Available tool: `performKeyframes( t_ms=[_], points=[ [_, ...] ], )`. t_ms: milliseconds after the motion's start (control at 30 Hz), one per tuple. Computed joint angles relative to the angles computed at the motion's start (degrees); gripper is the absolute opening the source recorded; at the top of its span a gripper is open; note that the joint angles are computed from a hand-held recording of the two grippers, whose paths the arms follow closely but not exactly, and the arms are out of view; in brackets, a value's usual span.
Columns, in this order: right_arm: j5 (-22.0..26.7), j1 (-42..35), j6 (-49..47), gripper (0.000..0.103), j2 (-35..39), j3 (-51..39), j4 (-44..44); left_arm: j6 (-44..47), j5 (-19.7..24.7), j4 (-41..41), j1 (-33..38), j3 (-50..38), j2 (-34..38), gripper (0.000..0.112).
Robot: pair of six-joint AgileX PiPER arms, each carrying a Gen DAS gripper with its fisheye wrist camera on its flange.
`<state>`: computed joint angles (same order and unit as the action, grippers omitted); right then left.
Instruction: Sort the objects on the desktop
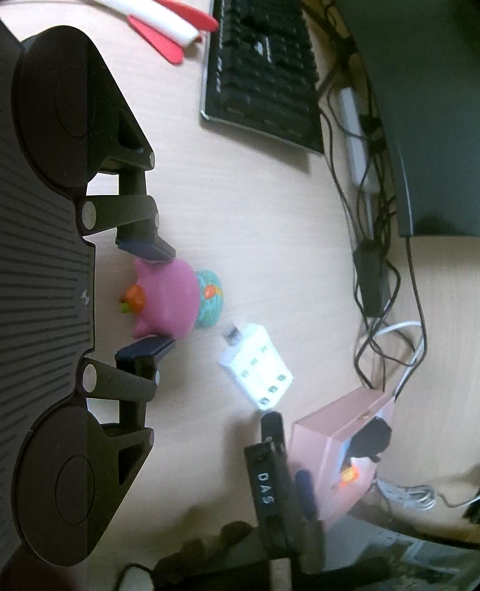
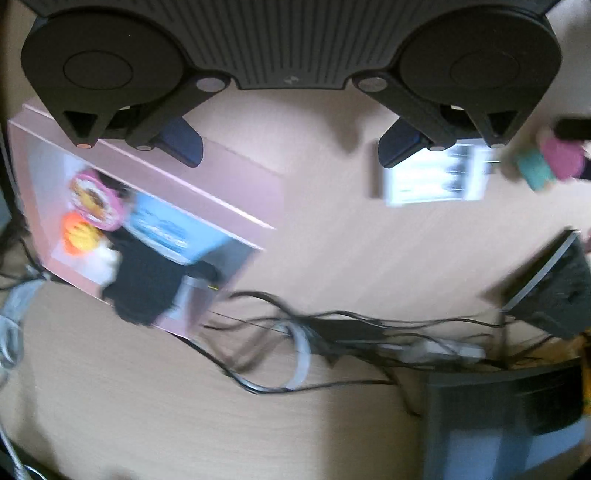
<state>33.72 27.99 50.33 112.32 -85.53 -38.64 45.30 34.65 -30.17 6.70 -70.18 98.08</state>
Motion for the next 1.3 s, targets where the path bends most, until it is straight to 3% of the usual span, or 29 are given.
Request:
performKeyframes(
  t_ms=[133, 267, 467, 633, 667, 700, 800, 900, 1033, 1133, 1233, 1300],
  points=[
    [-0.89, 2.63, -4.55, 0.103, 1.79, -2.89, 2.96, -13.72, -6.61, 13.93, -0.67, 4.0, -2.84, 0.068],
    [1.74, 5.03, -7.31, 0.103, 6.51, -9.72, 4.13, -29.36, -7.5, 25.41, 1.07, 5.3, -4.56, 0.079],
    [6.64, 5.57, -11.29, 0.103, 12.04, -20.53, 10.0, -19.1, -5.3, 14.31, 5.98, 8.02, -8.13, 0.092],
    [9.27, 5.85, -11.04, 0.103, 14.79, -25.41, 14.15, -12.8, -3.66, 9.42, 6.38, 9.62, -9.22, 0.094],
    [9.65, 6.15, -9.64, 0.1, 14.88, -25.23, 13.48, -11.7, -3.41, 8.67, 6.3, 9.72, -9.46, 0.094],
    [10.53, 6.56, -8.29, 0.089, 15.18, -25.58, 12.54, -10.55, -3.18, 7.86, 6.3, 9.72, -9.62, 0.094],
    [10.65, 7.1, -6.35, 0.073, 13.03, -22.07, 11.79, -7.1, -2.23, 5.41, 6.37, 9.53, -10.23, 0.095],
    [9.44, 7.7, -2.31, 0.065, 8.31, -14.46, 8.99, -3.06, -1.29, 1.96, 6.32, 9.06, -10.26, 0.095],
    [7.86, 8.55, 2.79, 0.061, -0.12, -1.82, 5.29, 1.08, -0.88, -1.5, 5.22, 8.47, -9.11, 0.095],
    [9.58, 10.88, 7.6, 0.061, -4.99, 5.71, -0.04, 4.3, -0.95, -3.79, 4.16, 8.06, -7.8, 0.095],
    [15.75, 15.2, 14.92, 0.073, -7.38, 10.93, -9.54, 8.35, -0.96, -6.51, 3.35, 7.5, -6.39, 0.095],
    [21.11, 17.88, 20.47, 0.091, -8.05, 13.26, -14.49, 11.07, -1.07, -8.3, 3.09, 7.06, -5.46, 0.096]
  ],
)
